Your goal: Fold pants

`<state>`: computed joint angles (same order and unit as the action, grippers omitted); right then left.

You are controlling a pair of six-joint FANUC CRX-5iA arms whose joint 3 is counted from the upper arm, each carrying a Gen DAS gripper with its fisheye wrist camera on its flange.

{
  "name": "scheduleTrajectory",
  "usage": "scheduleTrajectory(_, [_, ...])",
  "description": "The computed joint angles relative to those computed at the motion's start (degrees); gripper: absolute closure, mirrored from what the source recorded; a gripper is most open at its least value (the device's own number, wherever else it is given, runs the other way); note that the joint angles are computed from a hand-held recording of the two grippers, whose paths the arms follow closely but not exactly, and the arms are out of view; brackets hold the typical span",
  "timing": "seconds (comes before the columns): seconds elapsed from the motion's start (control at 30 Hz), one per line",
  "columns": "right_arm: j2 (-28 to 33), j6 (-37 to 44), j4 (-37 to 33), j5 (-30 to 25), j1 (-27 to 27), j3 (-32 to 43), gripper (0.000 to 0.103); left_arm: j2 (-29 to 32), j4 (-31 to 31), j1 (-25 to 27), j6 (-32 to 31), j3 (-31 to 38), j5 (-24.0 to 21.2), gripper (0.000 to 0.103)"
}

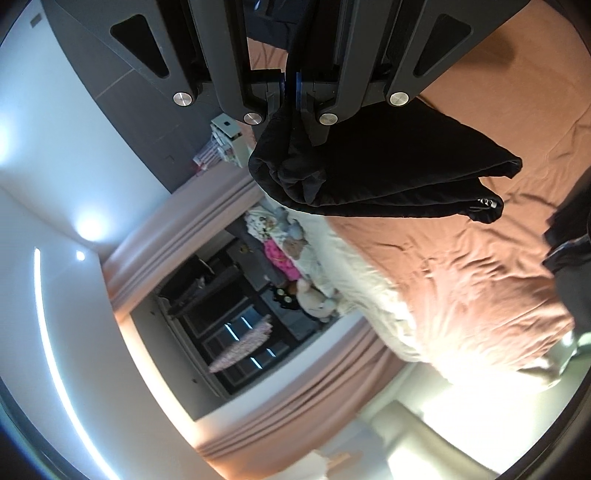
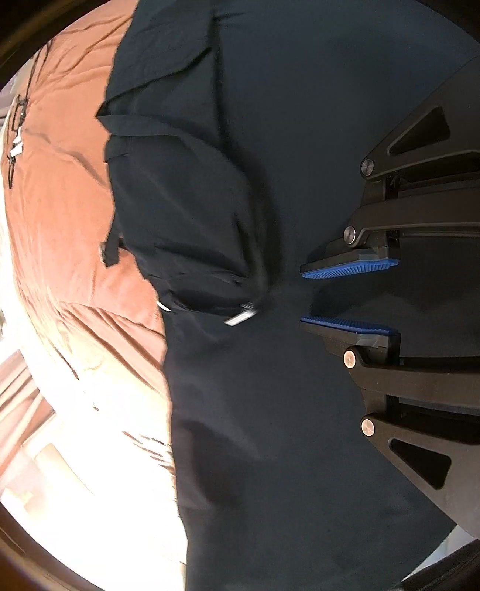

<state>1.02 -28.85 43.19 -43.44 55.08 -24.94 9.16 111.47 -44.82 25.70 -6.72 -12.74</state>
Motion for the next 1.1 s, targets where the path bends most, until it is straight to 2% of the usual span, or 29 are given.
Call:
scheduleTrajectory(0.13, [-2.2,-7.5,3.9,4.2,2.8,-4.3,0.084,1.4,-6.1,-0.6,3.7,3.5,-1.0,0.101])
scheduleTrajectory(0.3, [-5.2,-23.1,14.2,7.1,6.5,-11.1,0.084,3.6,-15.7,-1.3,11.0,8.2,-2.6,0.101])
scheduleTrajectory(0.5, [-8.5,-34.3,21.4,3.9,10.8,-16.5,0.084,6.9,-29.7,-2.5,22.2,15.8,-4.6,0.101])
scheduleTrajectory(0.6, [-9.8,-37.3,22.5,-2.7,14.6,-17.5,0.084,9.0,-36.6,-3.2,28.8,20.4,-6.5,0.101])
scheduleTrajectory(0.63, [-10.4,-38.5,22.8,-4.7,15.9,-18.0,0.084,10.0,-41.0,-3.2,32.7,22.8,-7.3,0.101])
scheduleTrajectory(0.7, [-12.3,-41.9,23.8,-8.5,18.8,-19.9,0.081,11.5,-46.1,-3.5,37.2,26.3,-8.5,0.101])
scheduleTrajectory(0.73, [-13.2,-43.3,23.8,-11.1,21.0,-20.8,0.075,12.7,-48.9,-3.8,40.0,28.6,-9.4,0.101])
scheduleTrajectory(0.8, [-14.5,-45.5,22.2,-18.6,26.5,-21.5,0.057,14.8,-53.2,-4.5,44.0,32.6,-10.9,0.101])
scheduleTrajectory(0.83, [-14.7,-46.7,21.6,-22.5,29.1,-21.8,0.044,16.0,-55.5,-4.9,46.0,34.9,-11.7,0.101])
scheduleTrajectory(0.87, [-14.8,-48.0,20.9,-25.8,31.6,-22.1,0.039,17.1,-57.9,-5.3,48.2,37.1,-12.5,0.101])
scheduleTrajectory(1.07, [-16.1,-53.3,15.2,-38.2,42.7,-22.8,0.038,26.2,-71.0,-7.6,61.9,53.6,-19.1,0.101])
scheduleTrajectory(1.1, [-15.4,-54.7,13.4,-41.4,46.1,-21.4,0.038,27.5,-72.4,-7.8,63.5,56.0,-20.2,0.101])
